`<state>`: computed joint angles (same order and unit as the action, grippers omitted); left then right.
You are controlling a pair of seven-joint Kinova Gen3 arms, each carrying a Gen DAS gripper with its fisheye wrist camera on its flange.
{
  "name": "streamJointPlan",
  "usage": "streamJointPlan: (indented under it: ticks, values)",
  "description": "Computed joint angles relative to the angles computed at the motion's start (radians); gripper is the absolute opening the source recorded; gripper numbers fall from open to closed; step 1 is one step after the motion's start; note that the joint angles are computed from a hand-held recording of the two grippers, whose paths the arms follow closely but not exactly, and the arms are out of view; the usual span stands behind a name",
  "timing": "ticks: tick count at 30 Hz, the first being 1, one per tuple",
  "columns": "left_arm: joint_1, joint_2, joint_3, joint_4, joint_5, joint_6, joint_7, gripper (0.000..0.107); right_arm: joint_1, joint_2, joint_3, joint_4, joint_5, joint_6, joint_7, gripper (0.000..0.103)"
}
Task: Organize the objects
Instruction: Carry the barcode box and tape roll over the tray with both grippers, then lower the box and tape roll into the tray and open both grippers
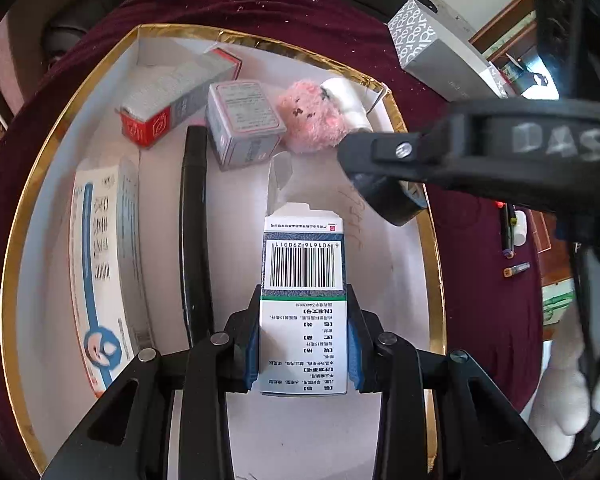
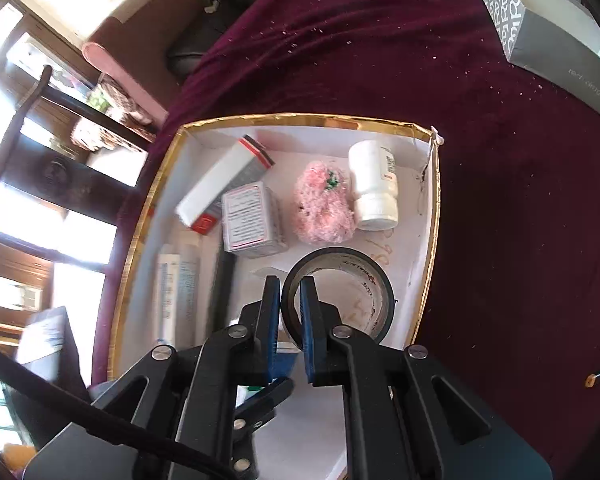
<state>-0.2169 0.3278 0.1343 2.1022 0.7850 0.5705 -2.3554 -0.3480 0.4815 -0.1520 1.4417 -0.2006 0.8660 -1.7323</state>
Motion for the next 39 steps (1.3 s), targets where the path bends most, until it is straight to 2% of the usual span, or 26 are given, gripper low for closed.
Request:
streamJointPlan:
  ticks: [6,10,21,27,30,33,36,39]
  values:
    - [0.024,-0.012,0.004,0.011,-0.023,-0.041,0.022,0.029,-0.054,0.026,0.036,-0.012,0.086,0.008,-0.057,0.008]
    - [0.021,-0.017,0.011,0.019,-0.021,-0.057,0.017,0.029,-0.054,0.034,0.036,-0.012,0.103,0.012,-0.073,0.008]
    - [0.04,-0.042,0.025,0.054,-0.033,-0.12,0.033,0.029,-0.034,0.045,0.026,-0.008,0.088,0.017,-0.078,0.009]
    - [0.043,-0.054,0.018,0.061,-0.049,-0.11,0.058,0.031,-0.015,0.03,0.018,0.013,0.067,0.0,-0.065,0.011]
    - [0.049,-0.063,0.01,0.065,-0.062,-0.104,0.074,0.036,-0.012,0.024,0.016,0.018,0.059,-0.003,-0.061,0.011]
    - [0.059,-0.072,0.0,0.063,-0.085,-0.095,0.1,0.047,-0.011,0.014,0.015,0.024,0.054,-0.007,-0.059,0.016]
    - [0.053,-0.097,-0.006,0.074,-0.083,-0.083,0.096,0.048,-0.011,0.002,0.016,0.031,0.05,-0.014,-0.063,0.019]
    - [0.067,-0.125,-0.025,0.076,-0.106,-0.072,0.125,0.049,-0.01,-0.018,0.019,0.046,0.046,-0.024,-0.077,0.03]
